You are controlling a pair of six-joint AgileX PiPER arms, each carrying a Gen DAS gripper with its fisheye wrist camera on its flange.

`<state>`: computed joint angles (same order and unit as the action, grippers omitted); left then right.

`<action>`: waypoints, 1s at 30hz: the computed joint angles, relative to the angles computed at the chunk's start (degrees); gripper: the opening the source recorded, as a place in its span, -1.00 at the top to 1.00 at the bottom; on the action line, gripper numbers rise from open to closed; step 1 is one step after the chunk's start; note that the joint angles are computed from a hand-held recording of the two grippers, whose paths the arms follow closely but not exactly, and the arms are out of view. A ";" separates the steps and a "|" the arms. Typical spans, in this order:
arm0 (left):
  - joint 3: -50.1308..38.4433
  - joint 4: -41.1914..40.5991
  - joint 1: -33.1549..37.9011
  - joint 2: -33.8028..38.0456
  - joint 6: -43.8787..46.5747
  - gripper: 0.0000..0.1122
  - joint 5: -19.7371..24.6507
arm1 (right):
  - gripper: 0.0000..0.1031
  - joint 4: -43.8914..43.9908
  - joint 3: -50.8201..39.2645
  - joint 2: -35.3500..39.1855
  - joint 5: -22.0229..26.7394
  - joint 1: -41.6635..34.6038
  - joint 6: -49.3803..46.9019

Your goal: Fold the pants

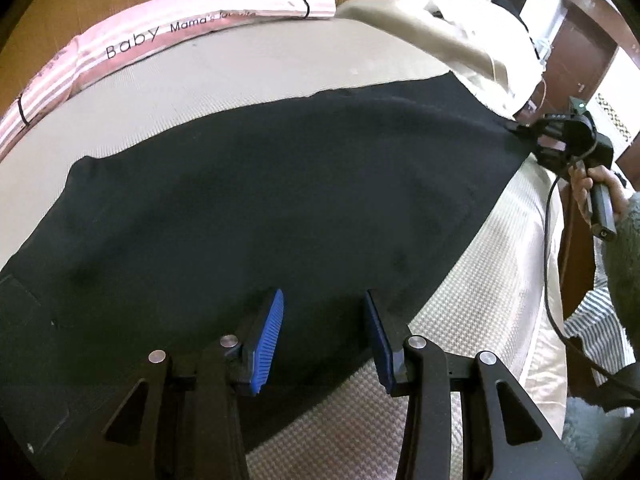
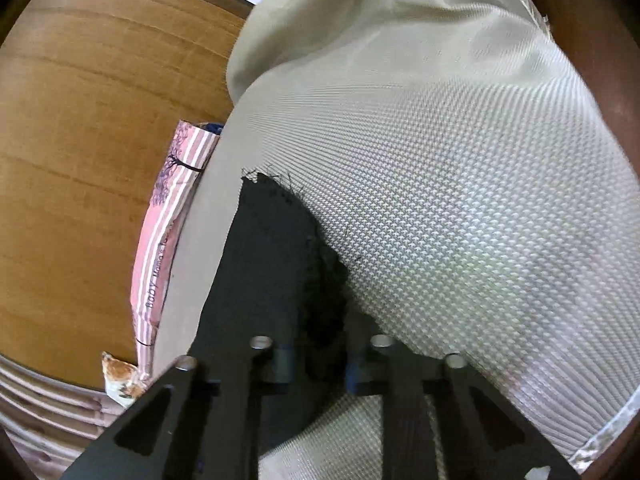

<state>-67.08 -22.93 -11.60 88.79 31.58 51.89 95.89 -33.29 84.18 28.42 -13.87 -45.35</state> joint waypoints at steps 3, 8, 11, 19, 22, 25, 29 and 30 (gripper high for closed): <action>-1.55 -2.51 1.79 1.24 -0.01 0.24 1.79 | 0.80 -0.06 -1.27 -0.73 0.05 1.29 2.56; -3.06 -7.18 7.84 0.91 -1.69 0.24 4.39 | 0.80 -4.56 -8.79 -3.46 -0.13 8.41 10.85; -2.99 -9.64 14.02 -1.98 -0.26 0.24 5.07 | 0.80 -10.15 -17.25 -1.72 -2.08 16.07 17.69; -2.92 -16.10 32.46 -6.68 5.06 0.23 10.21 | 0.81 -30.30 -47.22 15.25 -1.57 37.23 36.84; -2.87 -16.61 37.67 -6.89 6.12 0.22 11.75 | 0.81 -41.81 -60.66 24.66 2.21 44.08 47.19; -2.15 -18.10 42.22 -7.20 8.45 0.22 13.69 | 0.81 -49.60 -72.77 34.66 7.26 49.94 54.18; -1.00 -18.89 44.91 -7.48 10.24 0.22 15.00 | 0.80 -64.51 -87.15 45.23 15.56 55.67 65.50; -0.76 -19.14 45.09 -7.32 10.45 0.22 15.33 | 0.79 -67.32 -90.98 47.83 18.38 56.43 67.23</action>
